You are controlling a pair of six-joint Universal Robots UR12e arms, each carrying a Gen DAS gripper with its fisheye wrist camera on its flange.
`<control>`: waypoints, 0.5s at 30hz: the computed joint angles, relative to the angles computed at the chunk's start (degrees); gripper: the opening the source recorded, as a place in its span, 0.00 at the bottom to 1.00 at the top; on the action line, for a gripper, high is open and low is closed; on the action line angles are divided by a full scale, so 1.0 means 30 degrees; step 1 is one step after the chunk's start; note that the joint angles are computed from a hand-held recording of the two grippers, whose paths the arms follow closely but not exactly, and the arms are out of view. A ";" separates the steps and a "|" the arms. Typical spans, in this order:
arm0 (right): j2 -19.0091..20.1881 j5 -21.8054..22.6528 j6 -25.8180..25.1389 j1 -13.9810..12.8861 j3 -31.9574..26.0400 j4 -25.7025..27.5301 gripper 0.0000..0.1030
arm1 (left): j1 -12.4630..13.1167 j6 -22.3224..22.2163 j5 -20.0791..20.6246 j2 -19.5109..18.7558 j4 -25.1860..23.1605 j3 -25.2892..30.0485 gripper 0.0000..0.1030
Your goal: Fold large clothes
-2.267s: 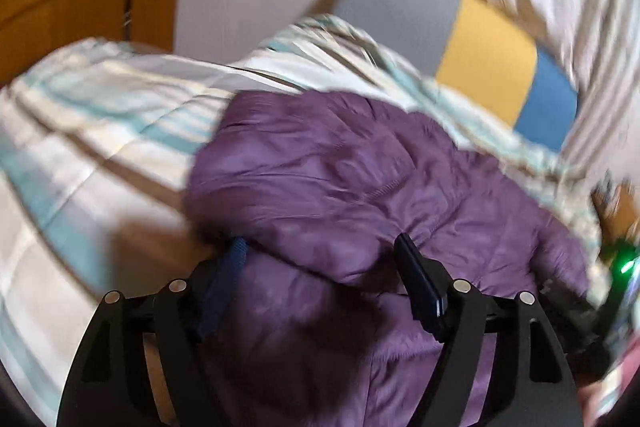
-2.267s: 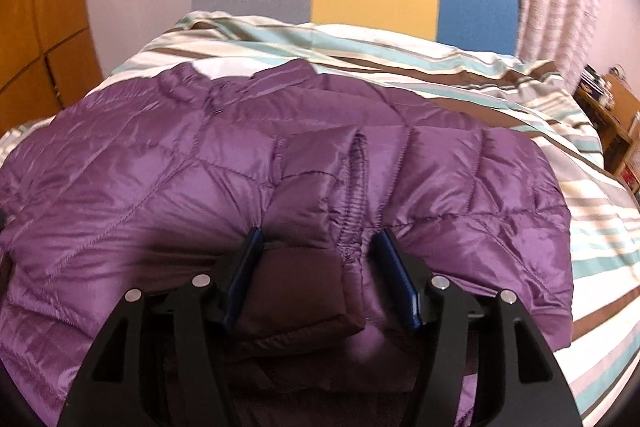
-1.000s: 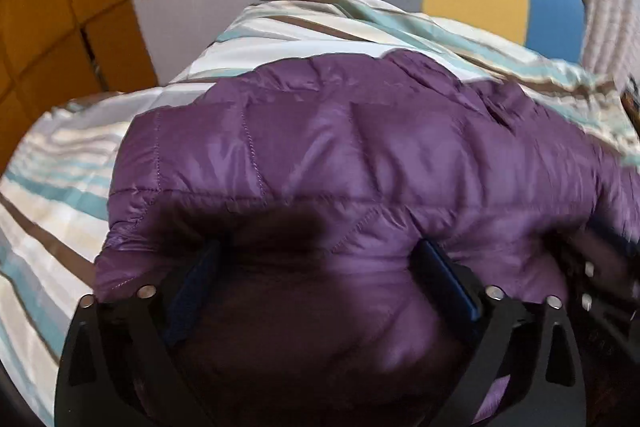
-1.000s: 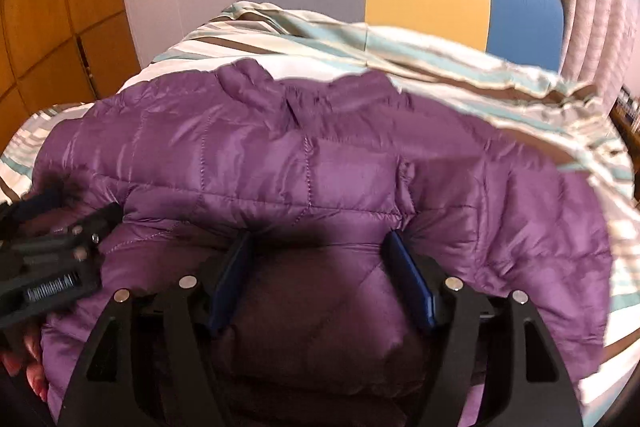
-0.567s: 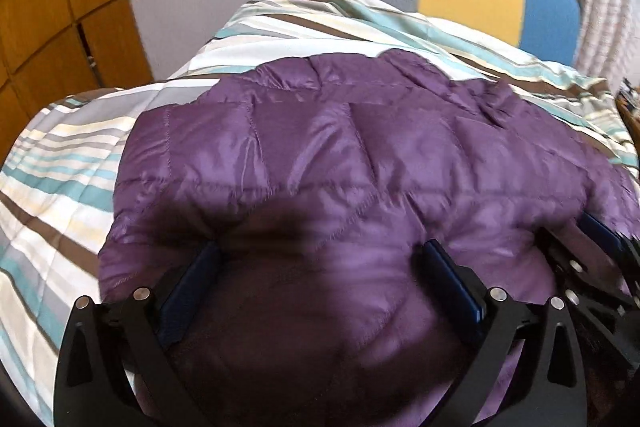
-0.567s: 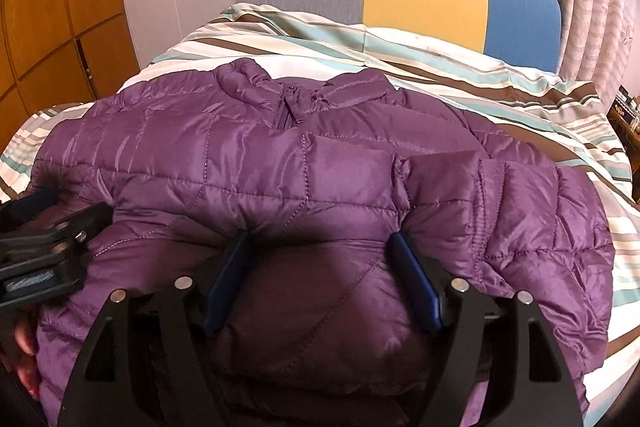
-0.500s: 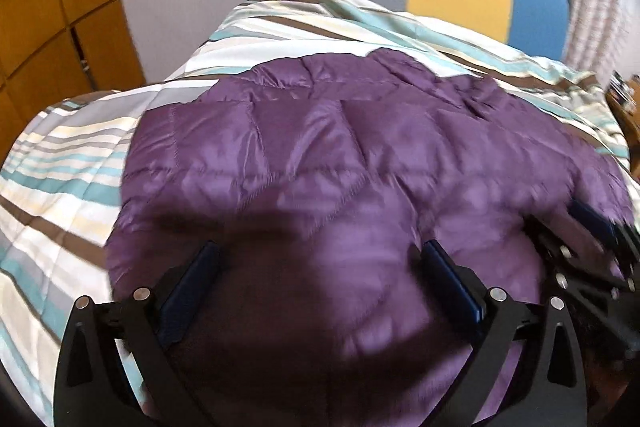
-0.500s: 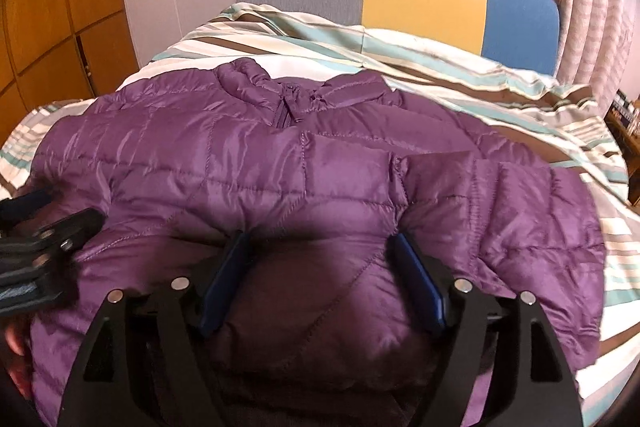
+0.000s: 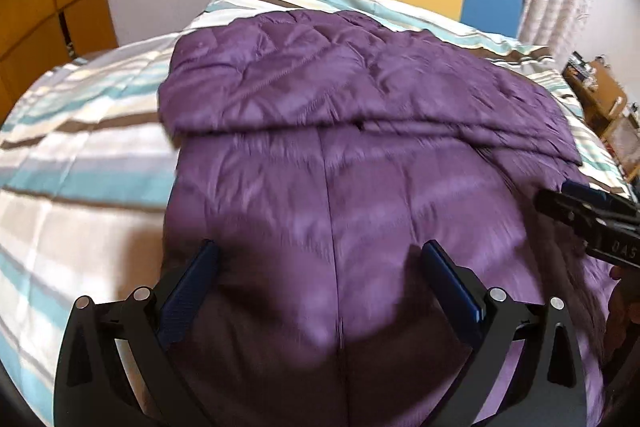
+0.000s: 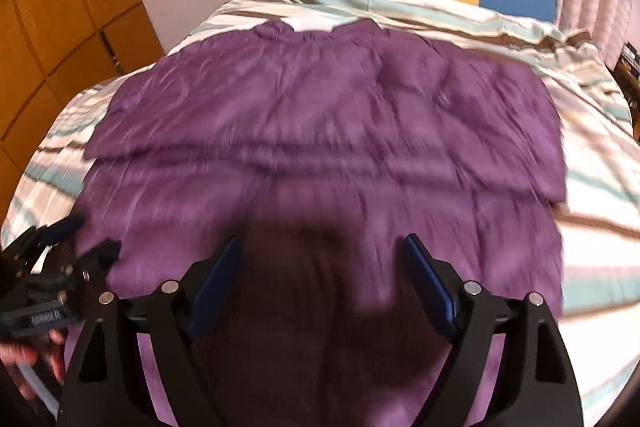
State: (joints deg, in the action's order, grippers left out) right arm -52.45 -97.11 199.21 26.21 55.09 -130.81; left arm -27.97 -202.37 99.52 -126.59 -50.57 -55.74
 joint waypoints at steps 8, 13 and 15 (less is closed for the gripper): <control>-0.3624 0.0624 0.1474 -0.0253 0.5583 -0.1680 0.64 | -0.0429 -0.0149 0.0839 0.1790 0.0974 -0.2841 0.97; -0.5740 0.0208 0.2664 -0.0585 0.8590 -0.2149 0.57 | -0.0670 -0.0319 0.1654 0.2870 0.1571 -0.4590 0.97; -0.6304 0.0131 0.2928 -0.0674 0.9321 -0.2249 0.57 | -0.0528 -0.1011 0.1117 0.3346 0.1921 -0.5349 0.97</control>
State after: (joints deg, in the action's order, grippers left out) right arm -71.36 -96.72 208.00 24.19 83.06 -137.56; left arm -29.55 -205.40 102.88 -116.55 -44.80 -71.78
